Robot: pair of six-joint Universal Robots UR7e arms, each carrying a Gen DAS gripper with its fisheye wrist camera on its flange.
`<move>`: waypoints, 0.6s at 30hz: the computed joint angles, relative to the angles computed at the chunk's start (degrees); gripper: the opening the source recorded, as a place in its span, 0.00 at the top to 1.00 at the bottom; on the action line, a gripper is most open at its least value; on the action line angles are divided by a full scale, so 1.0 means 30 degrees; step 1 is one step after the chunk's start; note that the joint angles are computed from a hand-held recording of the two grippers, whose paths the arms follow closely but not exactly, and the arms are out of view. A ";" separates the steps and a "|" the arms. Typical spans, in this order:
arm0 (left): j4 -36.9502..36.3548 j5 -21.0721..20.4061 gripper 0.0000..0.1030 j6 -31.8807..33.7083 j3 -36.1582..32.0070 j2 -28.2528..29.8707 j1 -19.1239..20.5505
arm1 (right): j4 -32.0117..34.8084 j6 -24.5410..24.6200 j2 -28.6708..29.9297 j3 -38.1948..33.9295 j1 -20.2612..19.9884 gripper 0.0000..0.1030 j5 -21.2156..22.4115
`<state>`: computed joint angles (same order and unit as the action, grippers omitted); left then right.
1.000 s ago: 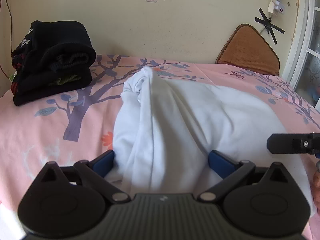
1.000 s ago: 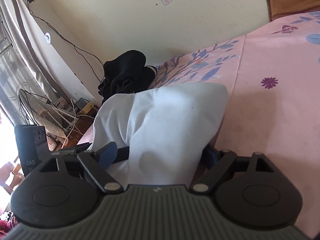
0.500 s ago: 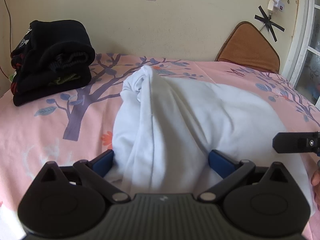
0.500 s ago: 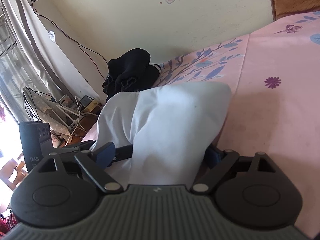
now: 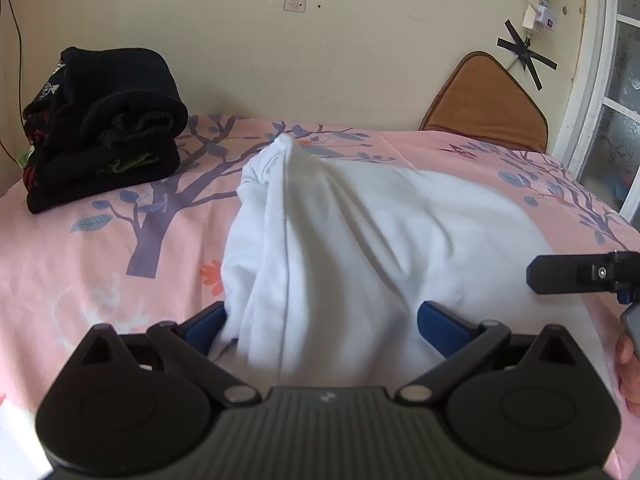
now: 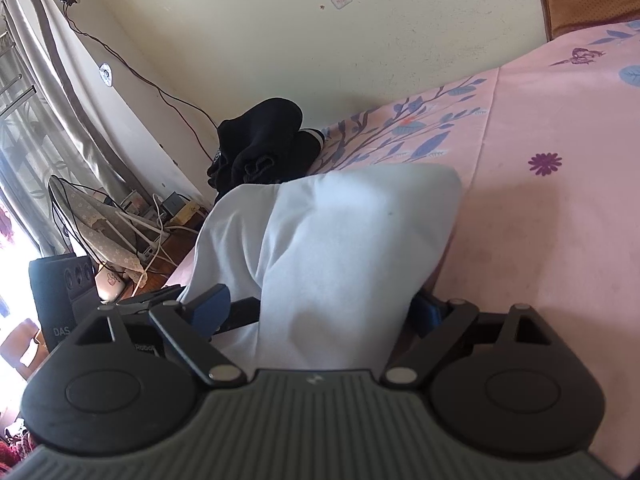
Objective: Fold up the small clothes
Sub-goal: 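Grasp the white shirt bundle with both tools and lift it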
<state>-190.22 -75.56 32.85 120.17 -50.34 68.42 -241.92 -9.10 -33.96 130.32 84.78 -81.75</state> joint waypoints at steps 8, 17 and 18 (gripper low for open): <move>0.0699 -0.0236 0.00 -0.0209 -0.0227 -0.0134 0.0108 | -0.0611 0.0251 0.0173 0.0339 0.0019 0.10 -0.0027; 0.0273 0.0012 0.02 -0.0990 -0.0219 0.0093 -0.0072 | 0.1099 0.0365 -0.0592 -0.0392 0.1148 0.79 -0.2074; 0.0130 -0.0012 0.03 -0.1097 -0.0197 0.0116 -0.0069 | 0.0953 -0.0707 -0.0680 -0.0520 0.1674 0.80 -0.2483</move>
<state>-189.83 -75.59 29.55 119.58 -49.99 68.21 -239.06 -11.22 -36.00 128.76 89.80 -89.20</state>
